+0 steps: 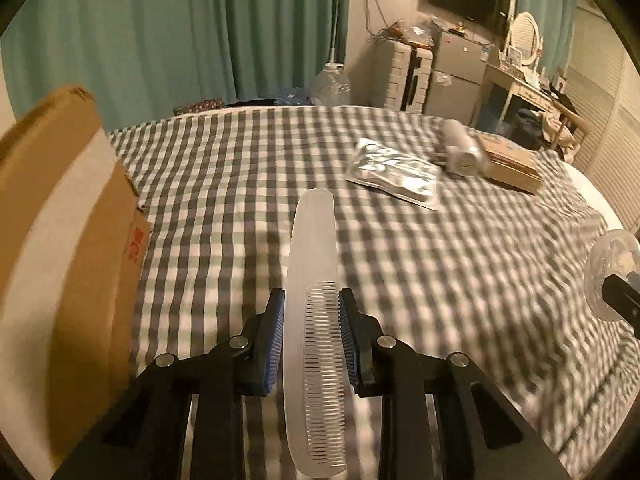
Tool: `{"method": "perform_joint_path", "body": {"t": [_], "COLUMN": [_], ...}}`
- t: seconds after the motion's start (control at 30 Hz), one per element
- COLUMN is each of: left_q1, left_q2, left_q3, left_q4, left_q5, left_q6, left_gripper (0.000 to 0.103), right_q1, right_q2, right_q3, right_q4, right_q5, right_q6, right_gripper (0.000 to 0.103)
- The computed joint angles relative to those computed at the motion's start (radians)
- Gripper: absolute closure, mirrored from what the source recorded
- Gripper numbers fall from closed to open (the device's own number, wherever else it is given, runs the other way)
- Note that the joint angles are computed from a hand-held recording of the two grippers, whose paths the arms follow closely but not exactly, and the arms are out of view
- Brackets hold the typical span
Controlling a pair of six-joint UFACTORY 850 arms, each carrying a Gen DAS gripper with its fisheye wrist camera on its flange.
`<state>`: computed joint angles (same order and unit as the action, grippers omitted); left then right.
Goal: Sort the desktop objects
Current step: 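Carry the comb and floss-pick container over the cardboard box with both grippers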
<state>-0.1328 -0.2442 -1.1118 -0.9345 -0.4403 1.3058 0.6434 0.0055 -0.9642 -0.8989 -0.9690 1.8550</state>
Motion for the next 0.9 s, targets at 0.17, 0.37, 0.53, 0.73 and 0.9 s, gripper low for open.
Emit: {"method": "perform_joint_path", "body": {"t": [0.17,0.37,0.53,0.73,0.9], "left_q1": [0.031,0.091,0.159,0.234,0.283], "left_q2": [0.103,0.225,0.271,0.305,0.292], "left_q3": [0.032,0.029,-0.025,-0.084,-0.147], "left_q4": [0.087,0.147,0.202,0.179,0.155], "left_q5": [-0.116,-0.261,-0.356,-0.387,-0.424], "left_q6": [-0.092,-0.062,-0.080,-0.012,-0.007], "left_gripper": [0.077,0.077,0.077,0.077,0.077], "right_q1": [0.088,0.203,0.305,0.382,0.417], "right_q2": [0.042,0.063,0.050,0.010,-0.048], "right_q3": [-0.018,-0.075,-0.164,-0.259,-0.354], "right_q4": [0.018,0.005,-0.047,-0.085,-0.114], "right_q5": [-0.081,-0.182,-0.275,-0.339,-0.371], "right_q6": [0.013,0.047,0.053,0.029,-0.020], "right_gripper": [0.014,0.014,0.014,0.014,0.014]}}
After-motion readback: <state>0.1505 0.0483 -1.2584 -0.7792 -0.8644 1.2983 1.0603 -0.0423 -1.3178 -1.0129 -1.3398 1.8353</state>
